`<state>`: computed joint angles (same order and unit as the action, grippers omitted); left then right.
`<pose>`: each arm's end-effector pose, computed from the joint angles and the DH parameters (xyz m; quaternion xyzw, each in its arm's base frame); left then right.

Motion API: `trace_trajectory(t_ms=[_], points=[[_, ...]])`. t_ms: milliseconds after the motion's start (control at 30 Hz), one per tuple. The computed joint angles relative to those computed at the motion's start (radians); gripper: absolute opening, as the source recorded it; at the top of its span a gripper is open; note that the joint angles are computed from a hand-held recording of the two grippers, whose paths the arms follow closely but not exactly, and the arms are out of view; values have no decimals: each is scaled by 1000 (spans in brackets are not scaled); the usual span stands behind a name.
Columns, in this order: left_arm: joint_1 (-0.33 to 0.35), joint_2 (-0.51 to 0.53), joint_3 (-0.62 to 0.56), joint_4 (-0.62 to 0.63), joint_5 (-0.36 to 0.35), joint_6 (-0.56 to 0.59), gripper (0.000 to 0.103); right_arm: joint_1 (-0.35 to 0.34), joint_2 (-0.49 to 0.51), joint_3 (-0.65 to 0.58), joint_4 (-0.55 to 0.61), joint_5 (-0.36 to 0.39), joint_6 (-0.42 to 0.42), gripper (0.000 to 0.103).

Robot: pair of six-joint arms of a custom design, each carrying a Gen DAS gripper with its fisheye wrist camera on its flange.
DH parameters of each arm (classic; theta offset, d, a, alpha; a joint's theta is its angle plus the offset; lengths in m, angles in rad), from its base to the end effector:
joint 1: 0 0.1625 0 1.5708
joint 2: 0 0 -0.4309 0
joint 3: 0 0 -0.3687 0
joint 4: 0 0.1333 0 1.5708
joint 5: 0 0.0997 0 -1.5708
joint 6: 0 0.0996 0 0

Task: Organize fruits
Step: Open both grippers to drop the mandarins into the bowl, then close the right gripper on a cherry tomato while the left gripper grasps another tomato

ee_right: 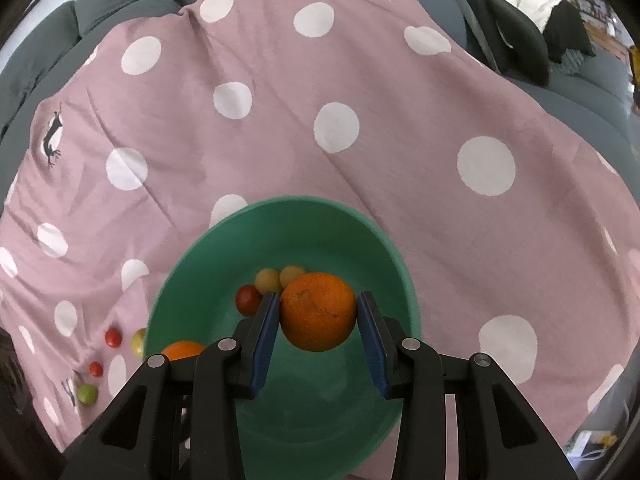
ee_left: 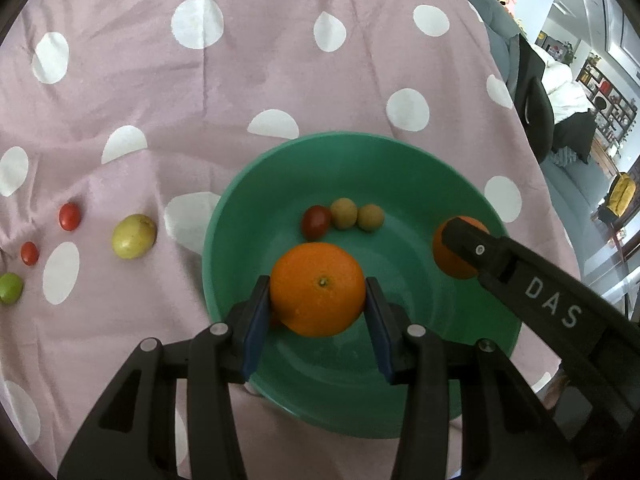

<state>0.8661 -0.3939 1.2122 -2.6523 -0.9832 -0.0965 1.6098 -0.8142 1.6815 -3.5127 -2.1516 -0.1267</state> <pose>-0.3537 -0.7070 0.0046 0.2479 0.9167 -0.2276 0.2154 0.1041 -0.6514 0.2427 -0.0779 -0.8324 0.4791 0.2672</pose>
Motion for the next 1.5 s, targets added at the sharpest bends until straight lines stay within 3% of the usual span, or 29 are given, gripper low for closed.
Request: trace_trajectory(t_ms=[200,300,467,667,833,900,1033,1100,1167,1233,1367,1500], points=[[2,-7,-1,15,-24,-23,47,2,-1,-2,9,3,-3,42],[1,-34,26,-14,-73,-43,55,8,1,-7,15,-17,-16,43],[-26,-95,129,-162,-18,36,75,18,-10,42,-138,71,-63,57],[-18,-193,244,-228,94,52,78,29,-5,52,-171,131,-91,59],[1,-288,341,-301,248,110,79,46,9,52,-175,212,-113,59],[18,-326,380,-338,254,75,81,54,19,52,-183,236,-126,59],[81,-416,431,-330,162,-129,82,79,59,28,-177,258,-171,59],[93,-427,432,-362,221,-175,82,89,77,16,-168,262,-191,59],[94,-426,426,-411,303,-146,82,96,93,2,-146,271,-202,59],[104,-428,429,-492,337,-114,85,102,107,-17,-95,278,-203,59],[146,-450,409,-439,248,-168,86,115,141,-75,18,280,-177,59],[177,-436,348,-332,164,-196,85,135,189,-207,235,296,-147,59]])
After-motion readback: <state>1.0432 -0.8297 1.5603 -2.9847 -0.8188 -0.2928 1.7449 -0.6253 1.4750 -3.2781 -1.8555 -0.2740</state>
